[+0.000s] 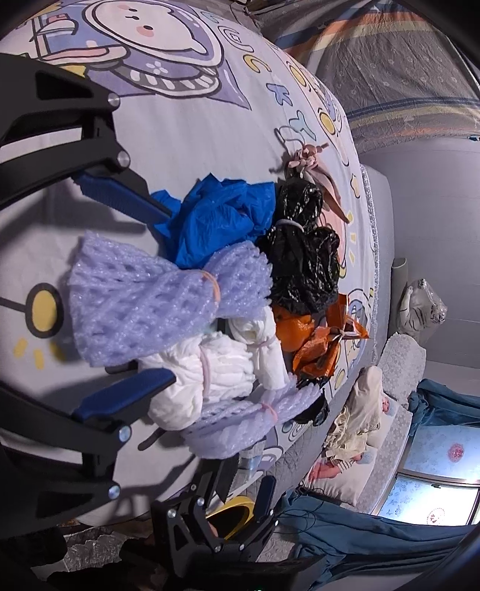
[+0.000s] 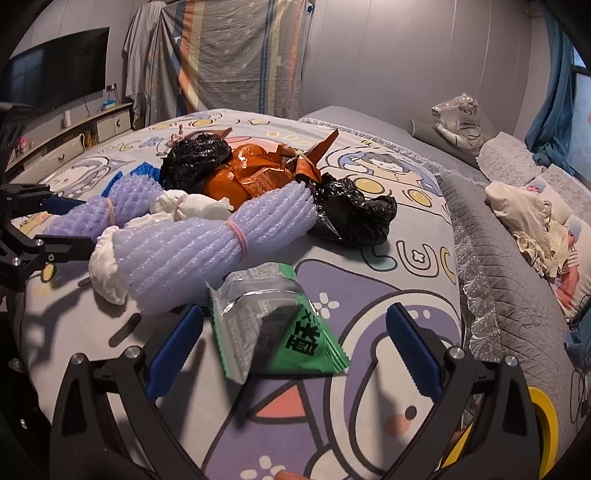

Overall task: Collect trash
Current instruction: 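Grasp the green snack packet with the right tool while the left tool grasps the lavender foam net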

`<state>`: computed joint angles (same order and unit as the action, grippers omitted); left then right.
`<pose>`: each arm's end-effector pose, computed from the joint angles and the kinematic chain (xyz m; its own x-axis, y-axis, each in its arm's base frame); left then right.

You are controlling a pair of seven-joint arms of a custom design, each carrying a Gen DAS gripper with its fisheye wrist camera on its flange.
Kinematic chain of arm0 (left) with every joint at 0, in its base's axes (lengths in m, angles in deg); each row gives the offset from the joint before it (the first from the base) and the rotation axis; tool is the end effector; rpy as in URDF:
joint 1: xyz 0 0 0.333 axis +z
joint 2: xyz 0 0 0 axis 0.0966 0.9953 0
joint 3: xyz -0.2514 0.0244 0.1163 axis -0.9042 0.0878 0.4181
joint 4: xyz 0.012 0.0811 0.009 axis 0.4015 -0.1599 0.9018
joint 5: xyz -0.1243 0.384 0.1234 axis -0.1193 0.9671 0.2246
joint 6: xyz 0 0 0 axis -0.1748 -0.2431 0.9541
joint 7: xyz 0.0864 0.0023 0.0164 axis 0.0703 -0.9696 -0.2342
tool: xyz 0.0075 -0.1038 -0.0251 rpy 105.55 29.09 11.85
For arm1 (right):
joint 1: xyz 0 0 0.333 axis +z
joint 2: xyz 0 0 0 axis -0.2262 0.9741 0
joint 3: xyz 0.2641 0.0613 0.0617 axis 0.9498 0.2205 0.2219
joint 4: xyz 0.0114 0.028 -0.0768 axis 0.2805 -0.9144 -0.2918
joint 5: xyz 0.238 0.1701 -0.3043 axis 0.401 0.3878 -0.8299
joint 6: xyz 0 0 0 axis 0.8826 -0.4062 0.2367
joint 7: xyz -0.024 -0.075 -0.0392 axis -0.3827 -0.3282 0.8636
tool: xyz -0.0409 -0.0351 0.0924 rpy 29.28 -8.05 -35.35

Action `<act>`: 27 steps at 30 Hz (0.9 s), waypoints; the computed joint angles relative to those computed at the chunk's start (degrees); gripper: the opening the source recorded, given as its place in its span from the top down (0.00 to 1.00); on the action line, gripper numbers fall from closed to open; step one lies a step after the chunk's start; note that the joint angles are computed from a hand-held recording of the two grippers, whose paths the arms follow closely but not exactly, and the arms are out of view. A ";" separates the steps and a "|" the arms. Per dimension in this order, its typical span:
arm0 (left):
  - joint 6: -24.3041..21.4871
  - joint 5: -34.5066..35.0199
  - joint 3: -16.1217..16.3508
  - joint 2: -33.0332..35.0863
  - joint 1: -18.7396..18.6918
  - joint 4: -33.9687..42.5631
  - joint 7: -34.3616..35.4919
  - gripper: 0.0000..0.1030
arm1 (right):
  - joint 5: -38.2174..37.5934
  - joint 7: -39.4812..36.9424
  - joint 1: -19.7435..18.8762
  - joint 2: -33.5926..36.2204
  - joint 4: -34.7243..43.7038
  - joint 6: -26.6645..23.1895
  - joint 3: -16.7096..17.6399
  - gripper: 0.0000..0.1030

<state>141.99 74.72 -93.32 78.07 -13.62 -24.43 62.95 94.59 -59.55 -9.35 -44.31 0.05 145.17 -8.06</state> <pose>0.6037 -0.3278 0.4689 0.2258 -0.9701 0.0884 -0.7143 -0.2266 -0.6621 0.7595 0.1444 0.4499 0.8096 -0.5694 0.1429 -0.2927 -0.6026 -0.7424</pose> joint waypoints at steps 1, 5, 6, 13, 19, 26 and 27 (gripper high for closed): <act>0.02 0.09 -0.01 0.33 -0.02 0.37 0.41 0.31 | -0.62 0.38 0.34 0.61 0.78 -0.13 -0.25 0.08; 0.28 -0.52 0.12 1.15 0.04 1.21 1.41 0.40 | -2.61 3.60 0.84 3.79 5.54 -3.12 -0.75 0.09; 0.49 -0.75 0.18 1.27 0.10 1.27 1.56 0.45 | -3.16 4.47 0.96 4.39 6.47 -3.84 -0.87 0.15; -0.27 -1.34 0.54 2.19 -0.44 2.60 2.09 0.77 | -5.44 7.82 1.47 5.26 7.70 -3.98 -1.05 0.43; 0.64 -1.09 0.31 -1.45 0.07 -1.91 -0.04 0.81 | -4.49 8.06 0.77 4.37 6.32 -2.52 -0.24 0.56; 2.44 2.50 -0.80 -7.72 1.19 -8.31 -4.31 0.81 | -1.41 6.17 -0.07 1.91 3.25 -1.18 0.74 0.63; 3.02 3.23 -0.92 -8.93 1.50 -9.50 -5.84 0.81 | -0.65 6.02 -0.34 1.54 2.97 -1.43 0.93 0.63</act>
<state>145.00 77.96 -94.24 69.14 -12.12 -33.94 57.11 93.94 -53.53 -9.70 -42.76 3.02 143.73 -7.12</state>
